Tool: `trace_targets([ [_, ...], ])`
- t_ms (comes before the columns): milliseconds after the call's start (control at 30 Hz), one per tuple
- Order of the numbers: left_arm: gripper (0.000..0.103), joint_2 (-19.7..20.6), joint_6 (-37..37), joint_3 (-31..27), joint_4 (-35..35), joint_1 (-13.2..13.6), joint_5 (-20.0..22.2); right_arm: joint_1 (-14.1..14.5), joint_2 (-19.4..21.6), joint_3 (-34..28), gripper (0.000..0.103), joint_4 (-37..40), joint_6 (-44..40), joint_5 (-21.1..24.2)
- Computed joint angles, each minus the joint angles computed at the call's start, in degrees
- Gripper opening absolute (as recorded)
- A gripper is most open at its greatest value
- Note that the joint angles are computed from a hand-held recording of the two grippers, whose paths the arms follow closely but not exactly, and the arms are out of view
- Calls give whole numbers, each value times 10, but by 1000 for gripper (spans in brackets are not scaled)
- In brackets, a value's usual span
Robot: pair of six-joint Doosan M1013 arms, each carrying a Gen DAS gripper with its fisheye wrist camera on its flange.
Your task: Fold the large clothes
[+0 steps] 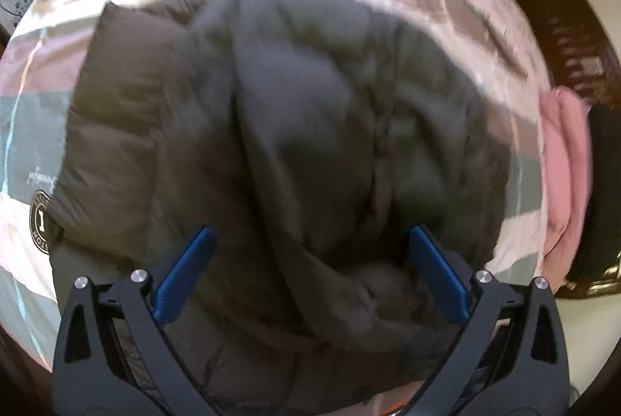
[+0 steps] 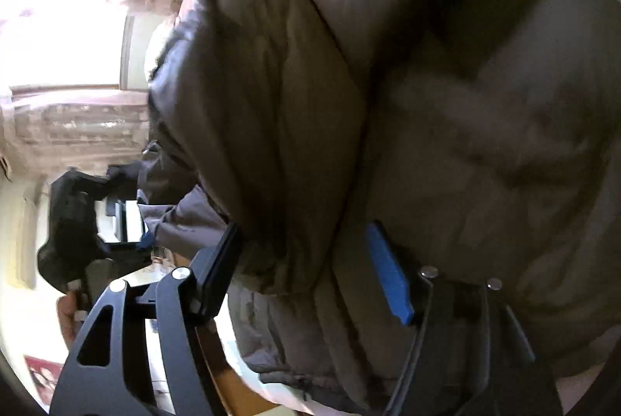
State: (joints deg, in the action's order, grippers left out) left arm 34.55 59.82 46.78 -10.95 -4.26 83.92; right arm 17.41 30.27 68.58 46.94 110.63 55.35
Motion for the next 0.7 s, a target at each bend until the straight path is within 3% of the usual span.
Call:
trace_targets([
  [133, 101, 6, -3, 7, 2, -2, 30, -7, -3, -22, 67, 29, -46, -55],
  [300, 101, -3, -1, 39, 5, -3, 35, -2, 57, -133, 67, 89, -126, -53],
  [333, 101, -5, 1, 46, 8, -4, 34, 4, 76, -163, 67, 81, -128, -43],
  [433, 101, -4, 5, 52, 29, -10, 33, 24, 149, -303, 67, -56, -52, 61],
  [500, 101, -2, 6, 57, 52, -16, 38, 32, 179, -349, 66, -122, -8, 129],
  [600, 101, 1, 9, 67, 58, -21, 46, 36, 169, -315, 53, -163, 7, 148],
  [700, 101, 7, 15, 75, 56, -23, 52, 32, 134, -234, 51, -140, -1, 105],
])
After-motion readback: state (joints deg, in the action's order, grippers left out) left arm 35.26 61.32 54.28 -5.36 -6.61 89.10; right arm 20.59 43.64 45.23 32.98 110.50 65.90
